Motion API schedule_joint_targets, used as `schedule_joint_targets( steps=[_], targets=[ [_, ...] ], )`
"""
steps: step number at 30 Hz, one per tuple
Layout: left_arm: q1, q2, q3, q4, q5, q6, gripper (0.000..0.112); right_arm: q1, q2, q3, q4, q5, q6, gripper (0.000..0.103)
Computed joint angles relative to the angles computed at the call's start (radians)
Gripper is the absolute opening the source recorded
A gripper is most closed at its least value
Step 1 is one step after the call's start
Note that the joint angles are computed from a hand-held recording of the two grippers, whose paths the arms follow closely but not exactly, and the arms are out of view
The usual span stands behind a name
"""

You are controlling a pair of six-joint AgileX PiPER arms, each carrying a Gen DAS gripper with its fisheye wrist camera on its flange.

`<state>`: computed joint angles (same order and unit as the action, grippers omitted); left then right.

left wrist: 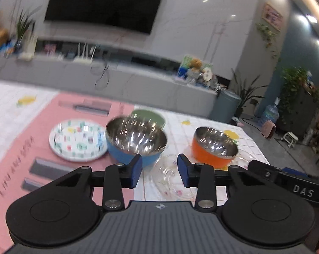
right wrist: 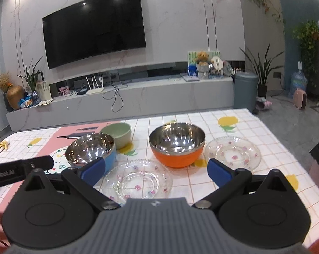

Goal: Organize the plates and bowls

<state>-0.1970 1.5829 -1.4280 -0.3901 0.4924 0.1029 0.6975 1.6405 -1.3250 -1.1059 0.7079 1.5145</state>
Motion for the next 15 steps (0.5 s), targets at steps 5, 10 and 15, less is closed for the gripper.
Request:
schedule_joint_targets(
  steps=[5,10,15],
  targets=[
    [0.024,0.12,-0.14,-0.009,0.139,0.041,0.045,-0.074,0.08,-0.078,0.176,-0.043,-0.118,0.1],
    [0.032,0.219,-0.247,-0.001,0.214,0.003,0.052,-0.16,0.171,-0.177,0.448,-0.065,-0.33,0.094],
    [0.031,0.289,-0.298,-0.032,0.236,-0.001,0.053,-0.222,0.241,-0.236,0.605,-0.087,-0.428,0.087]
  ],
)
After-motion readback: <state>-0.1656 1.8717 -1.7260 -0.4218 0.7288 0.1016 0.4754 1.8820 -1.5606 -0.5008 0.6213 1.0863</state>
